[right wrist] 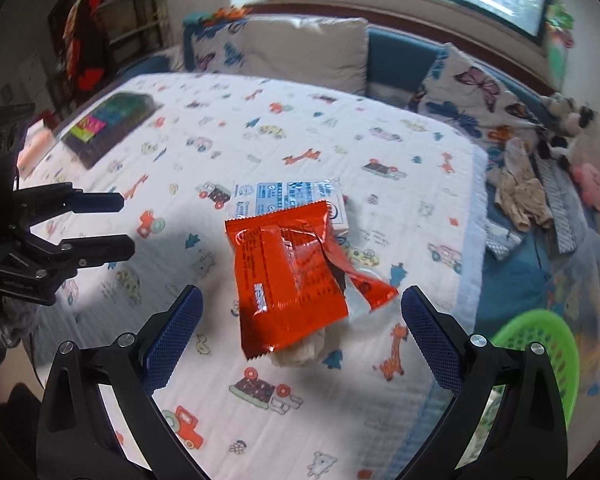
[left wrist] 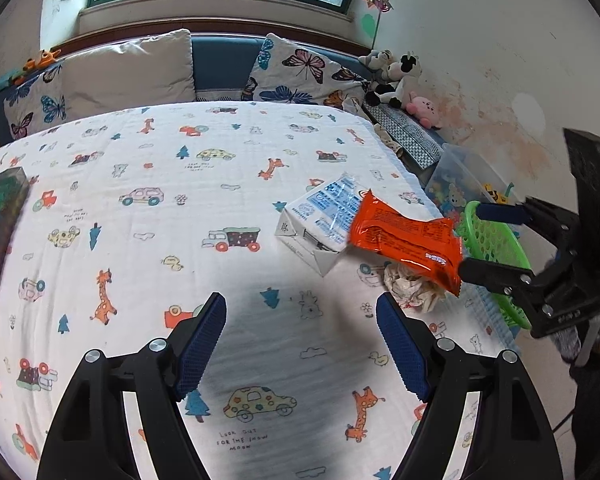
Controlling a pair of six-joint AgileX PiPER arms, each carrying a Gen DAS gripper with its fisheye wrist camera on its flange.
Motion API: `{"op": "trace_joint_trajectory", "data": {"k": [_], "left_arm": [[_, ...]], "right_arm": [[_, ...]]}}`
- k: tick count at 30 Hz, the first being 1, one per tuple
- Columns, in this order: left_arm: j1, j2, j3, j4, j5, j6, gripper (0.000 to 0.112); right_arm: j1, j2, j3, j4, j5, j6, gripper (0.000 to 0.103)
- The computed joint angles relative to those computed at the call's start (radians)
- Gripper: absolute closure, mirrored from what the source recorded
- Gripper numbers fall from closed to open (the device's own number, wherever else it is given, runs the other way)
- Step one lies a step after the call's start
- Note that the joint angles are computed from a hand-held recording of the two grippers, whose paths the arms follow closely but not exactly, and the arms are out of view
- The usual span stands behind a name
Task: Collect trash
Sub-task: 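Grasp the orange snack packet with the right gripper and lift it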
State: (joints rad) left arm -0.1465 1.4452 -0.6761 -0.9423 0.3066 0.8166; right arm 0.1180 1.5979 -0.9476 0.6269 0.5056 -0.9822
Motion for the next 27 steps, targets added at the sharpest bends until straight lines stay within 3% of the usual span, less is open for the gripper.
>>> {"op": "trace_joint_trajectory", "data": {"k": [18, 27], "left_arm": [[0.034, 0.084, -0.039, -0.077, 0.040, 0.118, 0.037], [0.038, 0.119, -0.054, -0.110, 0.044, 0.153, 0.036]], "right_arm": [[0.072, 0.294, -0.342, -0.249, 0.203, 0.139, 0.005], [0.066, 0.401, -0.466, -0.257, 0.299, 0.171, 0.005]]}}
